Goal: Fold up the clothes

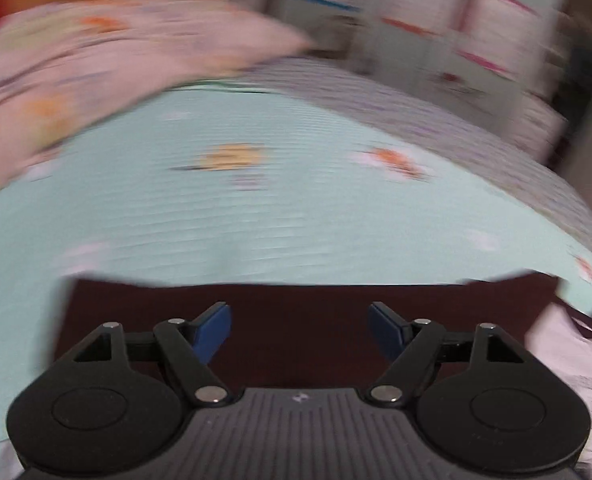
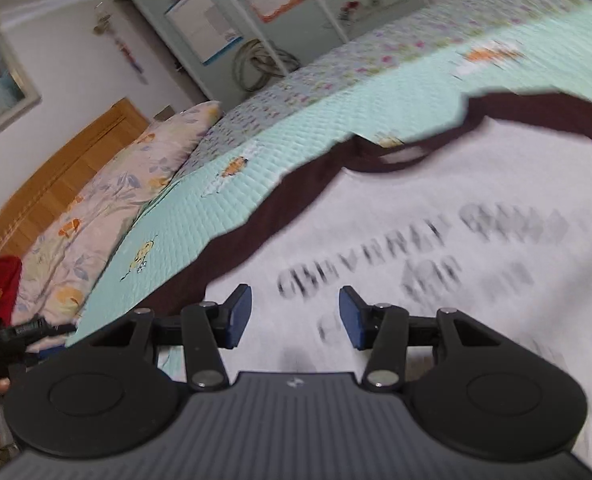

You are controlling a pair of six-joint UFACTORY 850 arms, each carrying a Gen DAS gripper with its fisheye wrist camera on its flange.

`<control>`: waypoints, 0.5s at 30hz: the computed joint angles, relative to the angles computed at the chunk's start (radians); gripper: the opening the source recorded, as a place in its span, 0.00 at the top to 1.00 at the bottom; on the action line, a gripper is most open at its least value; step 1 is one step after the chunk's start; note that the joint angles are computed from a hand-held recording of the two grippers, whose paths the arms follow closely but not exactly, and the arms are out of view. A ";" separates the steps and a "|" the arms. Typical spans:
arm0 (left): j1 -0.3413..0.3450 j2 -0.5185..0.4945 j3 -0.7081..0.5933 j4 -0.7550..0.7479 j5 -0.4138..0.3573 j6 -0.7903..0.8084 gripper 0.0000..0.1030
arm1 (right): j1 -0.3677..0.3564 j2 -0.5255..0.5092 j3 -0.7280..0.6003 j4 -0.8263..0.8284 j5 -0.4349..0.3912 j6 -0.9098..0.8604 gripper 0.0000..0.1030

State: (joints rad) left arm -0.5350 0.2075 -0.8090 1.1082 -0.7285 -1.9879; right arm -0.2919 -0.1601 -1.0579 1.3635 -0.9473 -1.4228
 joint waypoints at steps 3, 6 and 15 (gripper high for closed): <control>0.039 -0.128 -0.069 0.116 0.159 -0.084 0.24 | 0.076 -0.071 -0.099 -0.022 -0.012 0.019 0.51; 0.072 -0.223 -0.116 0.052 0.217 -0.135 0.24 | 0.149 -0.155 -0.210 -0.076 -0.077 0.109 0.59; 0.140 -0.204 -0.028 0.142 0.331 -0.274 0.40 | 0.373 -0.373 -0.450 -0.221 0.025 0.229 0.86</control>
